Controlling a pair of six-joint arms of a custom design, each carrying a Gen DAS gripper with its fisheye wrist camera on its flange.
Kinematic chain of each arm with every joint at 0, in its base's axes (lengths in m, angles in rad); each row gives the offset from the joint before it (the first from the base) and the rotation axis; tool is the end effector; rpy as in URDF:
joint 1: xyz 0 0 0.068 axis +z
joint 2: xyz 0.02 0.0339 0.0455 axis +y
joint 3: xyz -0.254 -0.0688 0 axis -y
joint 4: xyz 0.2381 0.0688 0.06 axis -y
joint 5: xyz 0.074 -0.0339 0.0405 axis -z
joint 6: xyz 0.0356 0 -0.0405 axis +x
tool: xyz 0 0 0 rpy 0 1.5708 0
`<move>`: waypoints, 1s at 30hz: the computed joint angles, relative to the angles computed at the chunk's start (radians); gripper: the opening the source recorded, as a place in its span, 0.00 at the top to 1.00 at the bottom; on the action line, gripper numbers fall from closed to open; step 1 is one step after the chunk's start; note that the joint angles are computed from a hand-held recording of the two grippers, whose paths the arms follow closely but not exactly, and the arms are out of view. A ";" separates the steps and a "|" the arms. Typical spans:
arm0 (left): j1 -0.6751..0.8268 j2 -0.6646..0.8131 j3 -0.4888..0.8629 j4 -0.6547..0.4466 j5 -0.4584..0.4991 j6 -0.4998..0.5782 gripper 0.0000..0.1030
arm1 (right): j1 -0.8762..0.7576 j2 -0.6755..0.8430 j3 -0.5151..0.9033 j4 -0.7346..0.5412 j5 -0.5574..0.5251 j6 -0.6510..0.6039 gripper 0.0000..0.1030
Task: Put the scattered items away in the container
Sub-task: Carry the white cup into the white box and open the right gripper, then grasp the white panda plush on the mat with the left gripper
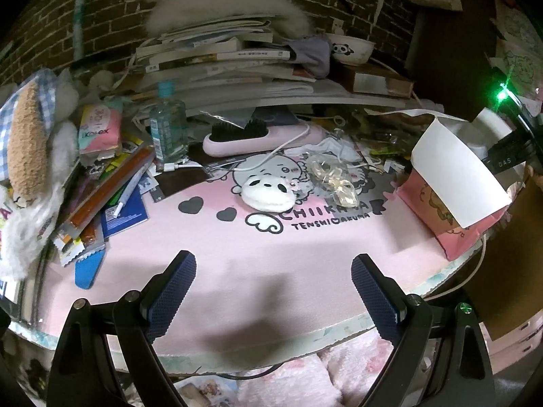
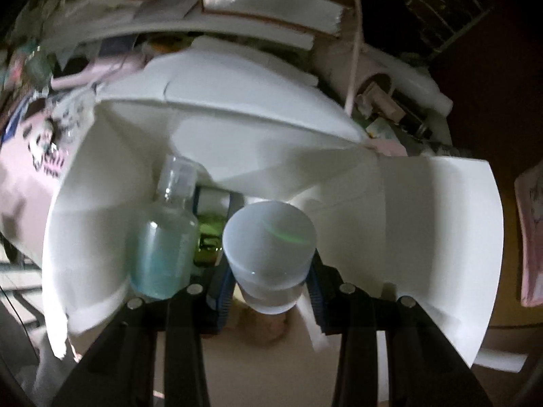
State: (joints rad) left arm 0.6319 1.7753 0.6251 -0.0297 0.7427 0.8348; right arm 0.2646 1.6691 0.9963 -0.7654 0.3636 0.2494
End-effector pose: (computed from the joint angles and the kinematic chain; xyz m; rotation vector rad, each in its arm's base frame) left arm 0.2254 0.1352 0.0767 0.4169 2.3119 -0.3672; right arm 0.2762 0.0617 0.1585 0.0133 2.8863 -0.4644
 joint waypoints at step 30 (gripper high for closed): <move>-0.209 0.153 0.057 0.312 -0.115 -0.217 0.11 | 0.577 -0.243 -0.230 0.445 0.131 0.167 0.36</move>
